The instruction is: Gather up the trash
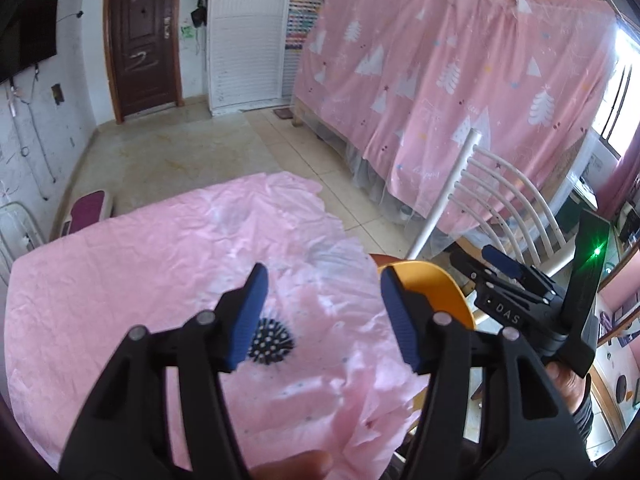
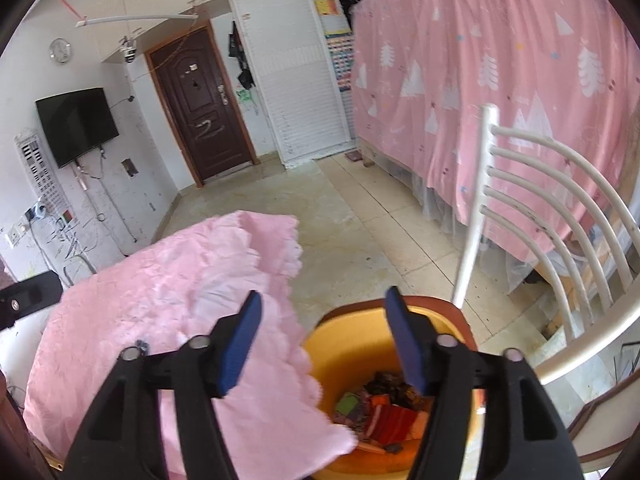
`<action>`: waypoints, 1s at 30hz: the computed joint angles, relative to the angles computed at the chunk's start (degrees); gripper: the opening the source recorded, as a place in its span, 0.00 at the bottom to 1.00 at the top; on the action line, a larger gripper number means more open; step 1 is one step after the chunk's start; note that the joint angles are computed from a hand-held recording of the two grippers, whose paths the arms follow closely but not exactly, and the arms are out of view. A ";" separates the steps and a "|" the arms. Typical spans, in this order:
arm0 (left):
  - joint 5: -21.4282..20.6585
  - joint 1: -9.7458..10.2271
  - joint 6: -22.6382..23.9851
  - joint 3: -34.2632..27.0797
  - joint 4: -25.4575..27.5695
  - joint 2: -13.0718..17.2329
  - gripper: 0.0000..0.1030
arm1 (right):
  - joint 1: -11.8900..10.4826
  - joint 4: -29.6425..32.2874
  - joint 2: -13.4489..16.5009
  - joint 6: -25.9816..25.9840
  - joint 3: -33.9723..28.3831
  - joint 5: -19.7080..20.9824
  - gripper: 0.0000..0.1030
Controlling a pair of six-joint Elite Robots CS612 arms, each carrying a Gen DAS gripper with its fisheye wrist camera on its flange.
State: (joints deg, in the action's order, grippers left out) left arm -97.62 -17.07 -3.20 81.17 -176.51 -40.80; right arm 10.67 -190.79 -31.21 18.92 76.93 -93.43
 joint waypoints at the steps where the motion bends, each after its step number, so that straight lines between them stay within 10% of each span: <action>1: 0.06 0.30 -0.28 0.60 -0.84 -0.23 0.54 | 0.26 -0.04 0.07 -0.09 -0.42 0.07 0.64; 12: 9.57 2.75 -3.36 5.63 -10.27 -1.66 0.55 | 4.98 -0.55 2.88 -6.79 -7.98 -0.84 0.89; 30: 20.74 6.31 -6.94 10.83 -17.04 -2.83 0.66 | 9.55 4.80 7.63 -13.62 -18.96 3.04 0.89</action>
State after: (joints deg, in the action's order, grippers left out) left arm -76.88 -10.76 -10.14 92.00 -193.55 -43.64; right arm 20.23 -185.99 -23.59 5.30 57.98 -90.38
